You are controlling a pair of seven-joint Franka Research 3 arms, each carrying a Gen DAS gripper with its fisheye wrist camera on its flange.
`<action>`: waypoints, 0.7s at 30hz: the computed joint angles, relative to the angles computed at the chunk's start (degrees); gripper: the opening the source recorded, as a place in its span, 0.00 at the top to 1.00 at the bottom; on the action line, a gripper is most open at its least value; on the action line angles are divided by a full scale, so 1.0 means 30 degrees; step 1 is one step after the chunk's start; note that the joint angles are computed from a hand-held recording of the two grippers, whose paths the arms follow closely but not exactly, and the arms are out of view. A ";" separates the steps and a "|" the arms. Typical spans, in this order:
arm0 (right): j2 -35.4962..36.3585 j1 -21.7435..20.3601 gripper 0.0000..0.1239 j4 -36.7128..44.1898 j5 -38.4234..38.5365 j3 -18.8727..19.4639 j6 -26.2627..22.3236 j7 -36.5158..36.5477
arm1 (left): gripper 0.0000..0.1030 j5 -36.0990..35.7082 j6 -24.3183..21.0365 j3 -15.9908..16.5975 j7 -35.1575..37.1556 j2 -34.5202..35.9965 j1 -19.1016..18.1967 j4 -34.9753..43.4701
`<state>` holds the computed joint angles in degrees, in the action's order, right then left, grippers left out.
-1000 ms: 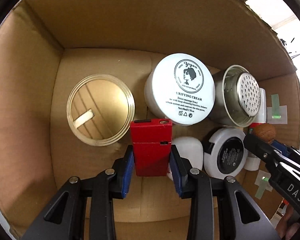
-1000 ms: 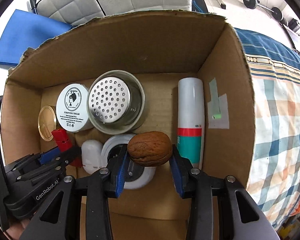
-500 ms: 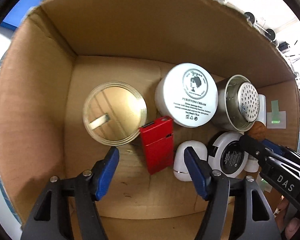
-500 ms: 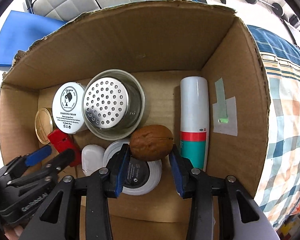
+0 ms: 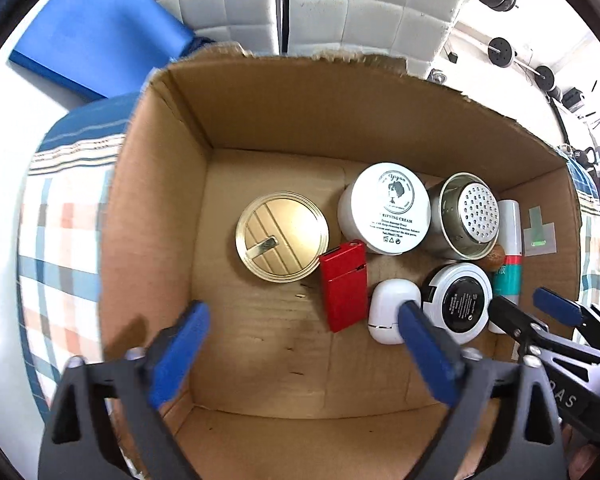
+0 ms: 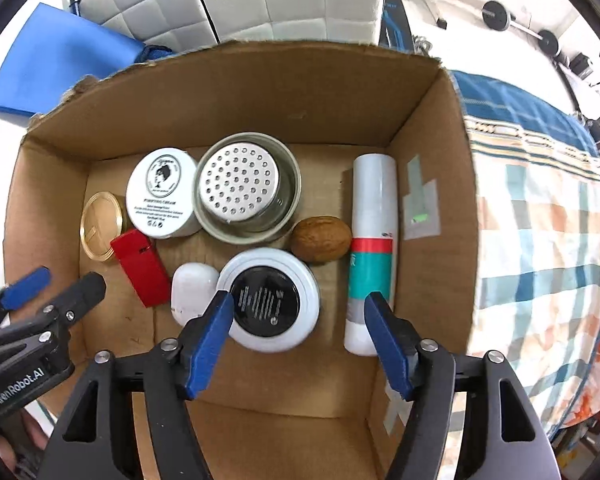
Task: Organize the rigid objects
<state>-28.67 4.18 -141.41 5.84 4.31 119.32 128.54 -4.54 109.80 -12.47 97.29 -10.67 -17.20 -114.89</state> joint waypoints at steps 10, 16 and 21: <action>-0.1909 0.0013 0.23 -0.0181 -0.0559 0.0517 -0.1600 0.0968 | 0.00 -0.0211 0.1232 0.0270 0.0009 -0.1596 -0.0086 -0.1624; -0.3115 -0.0242 0.17 -0.0596 -0.0798 0.0830 -0.1896 0.1845 | 0.00 -0.0180 0.1818 0.0399 -0.0179 -0.2504 -0.0129 -0.1967; -0.3939 -0.0083 0.17 -0.0808 -0.0760 0.1061 -0.2134 0.2136 | 0.00 -0.0372 0.2085 0.0698 0.0067 -0.3782 -0.0324 -0.2550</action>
<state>-40.49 3.93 -143.83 3.56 7.49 112.92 134.95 -5.66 116.05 -10.37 97.49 -22.02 -18.17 -122.54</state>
